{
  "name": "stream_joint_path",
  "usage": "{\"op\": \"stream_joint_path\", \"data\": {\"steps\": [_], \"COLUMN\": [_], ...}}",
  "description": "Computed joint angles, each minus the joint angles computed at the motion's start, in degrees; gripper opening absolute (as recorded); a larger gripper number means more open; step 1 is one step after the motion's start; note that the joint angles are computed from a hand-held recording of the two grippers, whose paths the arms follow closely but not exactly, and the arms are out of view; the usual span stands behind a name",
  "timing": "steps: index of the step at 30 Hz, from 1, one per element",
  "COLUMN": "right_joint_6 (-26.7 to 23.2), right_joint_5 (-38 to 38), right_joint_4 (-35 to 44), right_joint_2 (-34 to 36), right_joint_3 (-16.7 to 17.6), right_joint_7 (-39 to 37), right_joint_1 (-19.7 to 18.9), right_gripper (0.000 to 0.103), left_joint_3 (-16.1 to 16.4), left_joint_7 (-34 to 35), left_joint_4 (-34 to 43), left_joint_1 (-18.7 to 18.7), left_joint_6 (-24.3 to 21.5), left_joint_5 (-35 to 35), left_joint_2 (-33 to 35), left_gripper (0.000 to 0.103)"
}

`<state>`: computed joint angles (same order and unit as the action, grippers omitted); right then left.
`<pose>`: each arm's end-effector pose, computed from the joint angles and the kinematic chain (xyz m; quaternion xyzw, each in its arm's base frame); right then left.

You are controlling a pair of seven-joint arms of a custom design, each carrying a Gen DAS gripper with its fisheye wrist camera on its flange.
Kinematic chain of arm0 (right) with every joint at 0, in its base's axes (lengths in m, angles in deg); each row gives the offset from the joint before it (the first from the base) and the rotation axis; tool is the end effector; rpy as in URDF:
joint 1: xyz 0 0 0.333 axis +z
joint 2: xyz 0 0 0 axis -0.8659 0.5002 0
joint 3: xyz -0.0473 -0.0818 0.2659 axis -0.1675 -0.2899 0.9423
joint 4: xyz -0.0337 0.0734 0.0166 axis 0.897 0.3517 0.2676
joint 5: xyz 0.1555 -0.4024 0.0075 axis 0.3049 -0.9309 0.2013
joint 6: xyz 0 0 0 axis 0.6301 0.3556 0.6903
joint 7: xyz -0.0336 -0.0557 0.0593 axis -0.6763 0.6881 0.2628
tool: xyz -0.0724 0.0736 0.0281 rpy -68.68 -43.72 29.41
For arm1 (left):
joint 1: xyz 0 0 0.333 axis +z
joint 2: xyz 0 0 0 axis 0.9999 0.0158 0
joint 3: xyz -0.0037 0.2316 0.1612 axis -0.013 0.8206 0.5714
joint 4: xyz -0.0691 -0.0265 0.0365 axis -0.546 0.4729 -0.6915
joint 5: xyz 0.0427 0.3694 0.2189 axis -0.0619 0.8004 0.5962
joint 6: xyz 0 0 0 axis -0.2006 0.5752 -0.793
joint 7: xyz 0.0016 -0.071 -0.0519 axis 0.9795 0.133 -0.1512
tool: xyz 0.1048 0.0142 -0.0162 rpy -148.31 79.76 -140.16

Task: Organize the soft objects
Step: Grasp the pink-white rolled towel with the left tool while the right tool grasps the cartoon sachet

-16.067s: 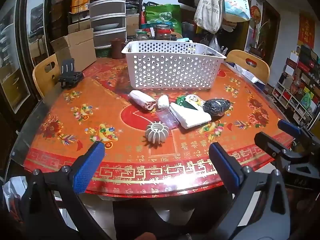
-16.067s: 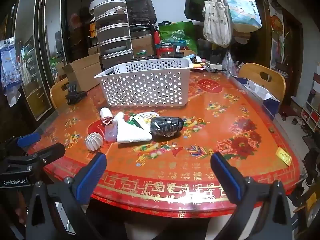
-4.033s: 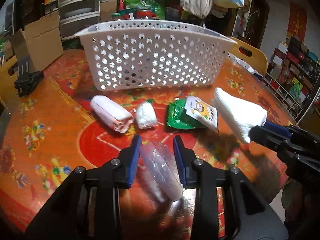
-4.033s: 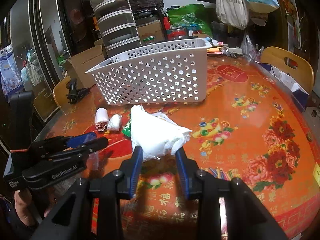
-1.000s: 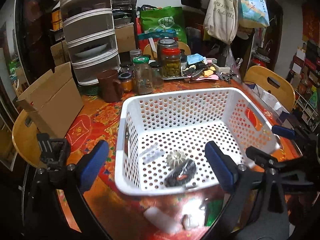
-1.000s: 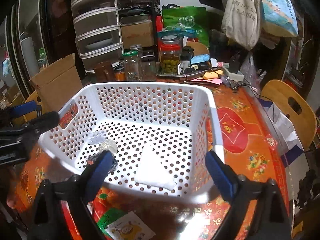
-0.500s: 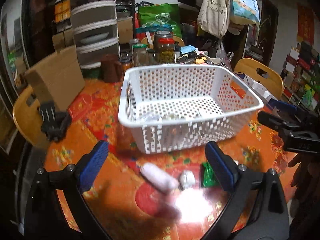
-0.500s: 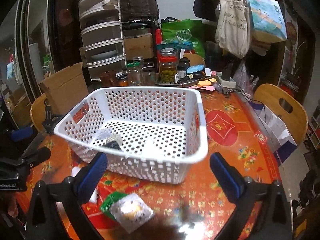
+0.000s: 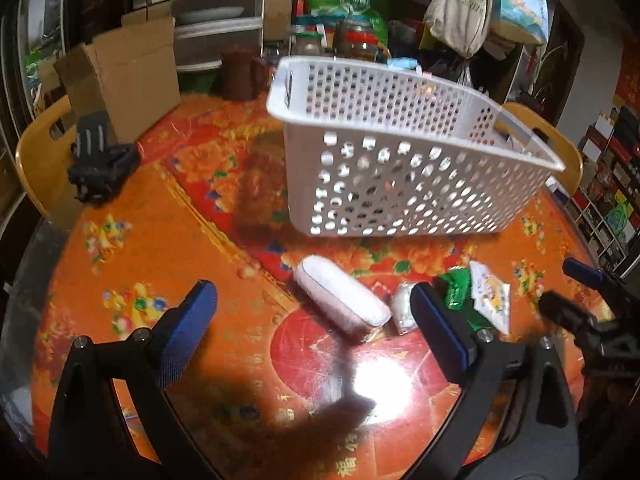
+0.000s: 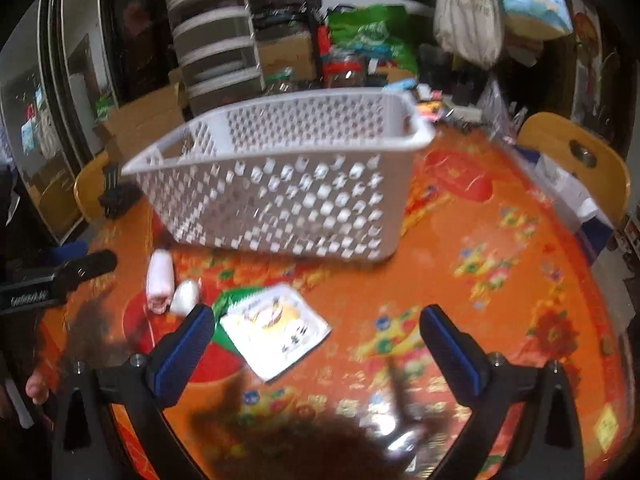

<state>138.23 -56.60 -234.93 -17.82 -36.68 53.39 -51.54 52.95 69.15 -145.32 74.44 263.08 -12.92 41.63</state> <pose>0.3547 0.1842 0.3503 -0.6481 0.6594 -0.2235 0.3085 0.4853 -0.1198 0.3510 -0.5828 0.7325 -0.3049 0.1755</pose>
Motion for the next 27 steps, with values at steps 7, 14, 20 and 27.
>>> {"op": "stream_joint_path", "data": {"steps": [7, 14, 20, 27], "right_joint_6": [2.91, 2.45, 0.02, -1.26], "right_joint_5": [-1.15, -0.87, 0.31, -2.6], "right_joint_4": [3.43, 6.69, 8.61, 8.76], "right_joint_2": [7.66, 13.36, 15.95, 15.53], "right_joint_3": [0.95, -0.66, -3.83, -2.18], "right_joint_7": [-1.71, -4.15, -6.51, -4.52], "right_joint_1": [-0.97, 0.15, 3.32, 1.27], "right_gripper": [0.101, 0.1, 0.082, 0.068], "left_joint_3": [-1.41, -3.68, -5.27, -6.6], "left_joint_7": [-0.75, -2.48, -1.78, -0.2], "left_joint_4": [4.79, 8.55, 11.63, 12.19], "left_joint_1": [1.82, 4.77, 6.57, 7.58], "left_joint_6": [-0.76, -1.76, -2.49, -1.85], "left_joint_5": [0.01, 2.56, 2.82, 1.59], "left_joint_2": [7.25, 11.88, 15.42, 16.38], "left_gripper": [0.096, 0.096, 0.096, 0.096]}}
